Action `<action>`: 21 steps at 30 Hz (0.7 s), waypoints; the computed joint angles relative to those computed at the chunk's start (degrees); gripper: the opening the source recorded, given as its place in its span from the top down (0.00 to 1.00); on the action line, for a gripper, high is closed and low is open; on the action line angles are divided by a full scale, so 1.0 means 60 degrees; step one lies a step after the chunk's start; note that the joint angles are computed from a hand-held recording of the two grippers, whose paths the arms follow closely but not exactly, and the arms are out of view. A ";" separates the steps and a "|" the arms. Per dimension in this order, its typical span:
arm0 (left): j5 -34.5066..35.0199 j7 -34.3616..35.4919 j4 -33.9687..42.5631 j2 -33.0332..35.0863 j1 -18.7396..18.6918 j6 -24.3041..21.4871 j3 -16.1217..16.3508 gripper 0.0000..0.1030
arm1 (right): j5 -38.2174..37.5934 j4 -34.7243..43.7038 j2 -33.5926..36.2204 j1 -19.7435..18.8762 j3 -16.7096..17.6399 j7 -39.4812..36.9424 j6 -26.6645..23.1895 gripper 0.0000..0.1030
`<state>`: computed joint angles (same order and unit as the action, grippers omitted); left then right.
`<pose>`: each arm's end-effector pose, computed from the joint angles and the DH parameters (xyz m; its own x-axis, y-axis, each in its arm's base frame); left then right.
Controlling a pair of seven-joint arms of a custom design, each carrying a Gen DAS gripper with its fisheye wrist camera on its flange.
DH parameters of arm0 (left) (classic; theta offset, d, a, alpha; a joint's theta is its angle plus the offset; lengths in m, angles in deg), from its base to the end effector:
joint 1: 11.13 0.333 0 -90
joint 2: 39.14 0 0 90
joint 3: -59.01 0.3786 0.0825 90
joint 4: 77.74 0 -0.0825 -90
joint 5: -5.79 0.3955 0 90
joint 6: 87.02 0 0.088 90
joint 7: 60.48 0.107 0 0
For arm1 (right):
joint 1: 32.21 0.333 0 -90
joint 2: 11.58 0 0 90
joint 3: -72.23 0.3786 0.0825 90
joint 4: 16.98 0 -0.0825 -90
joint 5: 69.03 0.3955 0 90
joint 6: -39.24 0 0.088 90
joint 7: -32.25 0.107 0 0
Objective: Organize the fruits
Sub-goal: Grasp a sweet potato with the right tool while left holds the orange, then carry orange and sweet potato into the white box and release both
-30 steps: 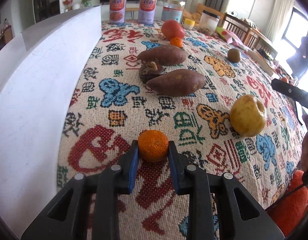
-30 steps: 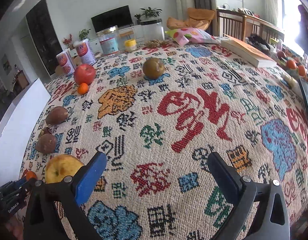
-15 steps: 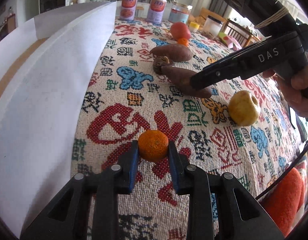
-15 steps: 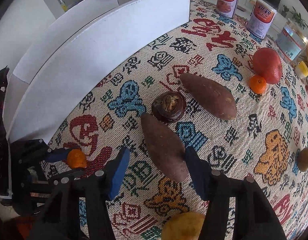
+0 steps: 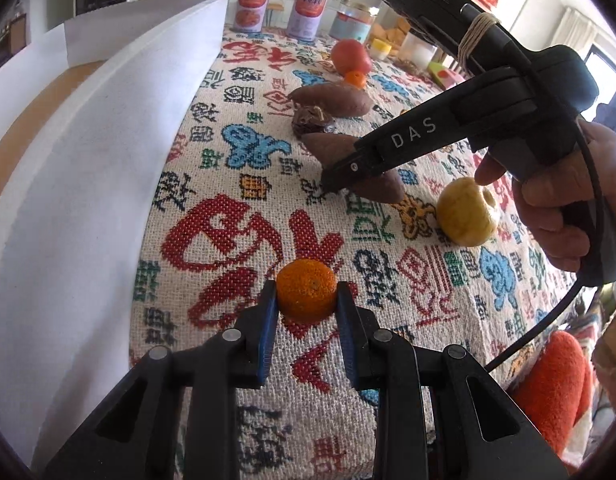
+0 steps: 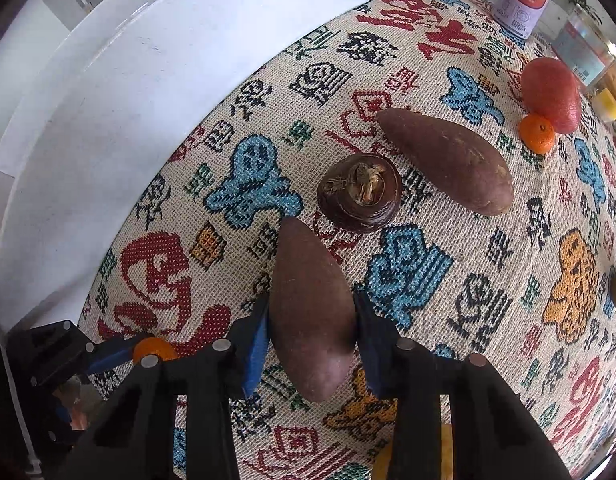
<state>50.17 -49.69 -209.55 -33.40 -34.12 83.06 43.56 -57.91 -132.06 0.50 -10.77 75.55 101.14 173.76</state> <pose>0.4146 -0.3864 0.4126 -0.0855 -0.9571 0.2769 -0.8537 -0.0729 -0.5157 0.5681 0.2631 0.4184 0.6253 -0.7722 -0.1126 -0.7779 -0.6055 -0.1681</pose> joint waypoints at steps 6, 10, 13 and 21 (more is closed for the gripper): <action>-0.3668 0.2972 -0.1259 -0.2453 0.0078 0.0769 -0.0169 0.73 | 0.3684 -0.0610 -0.1290 -0.0874 0.0125 -0.0856 -0.0627 0.61; -0.2159 0.1320 -0.1572 -0.4062 0.1418 -0.0582 -0.0552 0.73 | 0.6293 -0.0315 -0.1931 -0.0681 0.0436 -0.2083 -0.1140 0.61; -0.1499 0.0545 -0.1669 -0.4394 0.1932 -0.2092 -0.0622 0.73 | 0.7282 0.0134 -0.1684 -0.0037 0.0881 -0.2221 -0.0718 0.61; -0.0891 0.0336 -0.1483 -0.3140 0.1733 -0.3244 -0.0181 0.55 | 0.5665 0.0417 -0.0455 0.1196 0.1266 -0.0979 0.1313 0.60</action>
<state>44.82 -47.68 -218.45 -52.24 -23.72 63.60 42.47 -23.93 -129.56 -2.23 -3.59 83.15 95.27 181.64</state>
